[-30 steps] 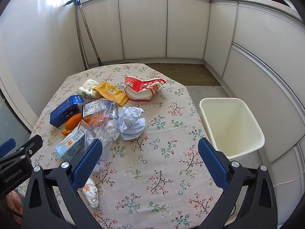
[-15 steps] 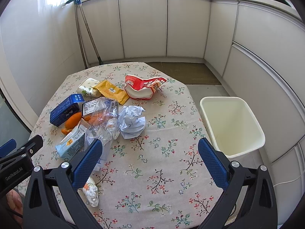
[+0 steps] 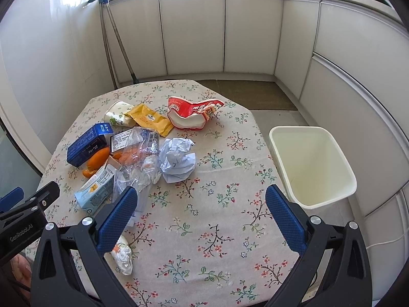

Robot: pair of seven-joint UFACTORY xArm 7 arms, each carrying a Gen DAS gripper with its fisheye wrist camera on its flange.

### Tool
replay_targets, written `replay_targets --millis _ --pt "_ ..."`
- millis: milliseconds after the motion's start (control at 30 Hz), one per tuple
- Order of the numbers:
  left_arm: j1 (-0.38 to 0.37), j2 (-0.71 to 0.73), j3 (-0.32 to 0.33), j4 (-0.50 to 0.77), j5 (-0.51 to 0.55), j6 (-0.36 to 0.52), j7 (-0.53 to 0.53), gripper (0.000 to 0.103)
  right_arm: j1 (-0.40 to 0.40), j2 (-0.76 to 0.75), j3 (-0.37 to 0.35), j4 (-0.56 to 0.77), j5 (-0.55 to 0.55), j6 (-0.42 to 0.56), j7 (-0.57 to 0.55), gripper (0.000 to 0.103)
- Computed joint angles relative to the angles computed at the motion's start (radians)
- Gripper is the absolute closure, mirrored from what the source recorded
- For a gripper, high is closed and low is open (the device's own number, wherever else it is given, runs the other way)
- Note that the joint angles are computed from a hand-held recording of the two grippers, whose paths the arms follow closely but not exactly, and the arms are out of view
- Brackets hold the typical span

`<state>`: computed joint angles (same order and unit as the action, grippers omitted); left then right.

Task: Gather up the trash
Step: 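Grasp the white tissue with the left tool while the right tool grasps crumpled paper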

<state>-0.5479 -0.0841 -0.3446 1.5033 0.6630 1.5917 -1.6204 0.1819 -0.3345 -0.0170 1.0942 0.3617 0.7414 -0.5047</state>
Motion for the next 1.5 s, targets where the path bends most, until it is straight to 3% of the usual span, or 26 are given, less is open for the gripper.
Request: replay_targets --millis 100,300,400,500,667,800,900,967,1067,1267,1500 --pt "0.014 -0.031 0.021 -0.046 -0.060 -0.069 -0.007 0.007 -0.012 0.013 0.002 0.016 -0.017 0.030 0.024 0.005" --pt "0.090 -0.169 0.084 -0.286 -0.322 -0.434 -0.027 0.007 -0.038 0.052 -0.005 0.071 -0.032 0.127 0.048 0.005" --pt "0.109 -0.163 0.104 -0.343 -0.466 -0.550 0.034 0.007 -0.053 0.059 -0.007 0.084 -0.037 0.145 0.047 0.005" --pt "0.129 -0.116 0.088 -0.328 -0.527 -0.552 0.080 0.007 -0.069 0.071 -0.010 0.103 -0.046 0.162 0.050 0.005" --pt "0.146 -0.072 0.074 -0.317 -0.536 -0.539 0.026 0.007 -0.097 0.120 -0.025 0.162 -0.026 0.234 0.066 0.005" --pt "0.137 -0.026 0.081 -0.292 -0.554 -0.533 0.039 0.014 -0.122 0.169 -0.026 0.212 -0.010 0.307 0.089 0.005" --pt "0.122 0.026 0.082 -0.242 -0.548 -0.498 0.064 0.024 -0.139 0.207 -0.024 0.253 0.007 0.366 0.113 0.005" --pt "0.109 0.044 0.083 -0.216 -0.516 -0.467 0.065 0.045 -0.146 0.224 -0.019 0.272 0.018 0.396 0.127 0.005" --pt "0.097 0.040 0.091 -0.221 -0.517 -0.484 0.094 0.060 -0.152 0.248 -0.008 0.295 0.029 0.424 0.141 0.005" --pt "0.104 -0.032 0.090 -0.279 -0.520 -0.544 0.078 0.063 -0.142 0.307 0.021 0.359 0.033 0.436 0.159 0.006" --pt "0.142 -0.106 0.070 -0.212 -0.390 -0.455 0.097 0.063 -0.146 0.522 0.065 0.648 0.117 0.618 0.262 0.006"
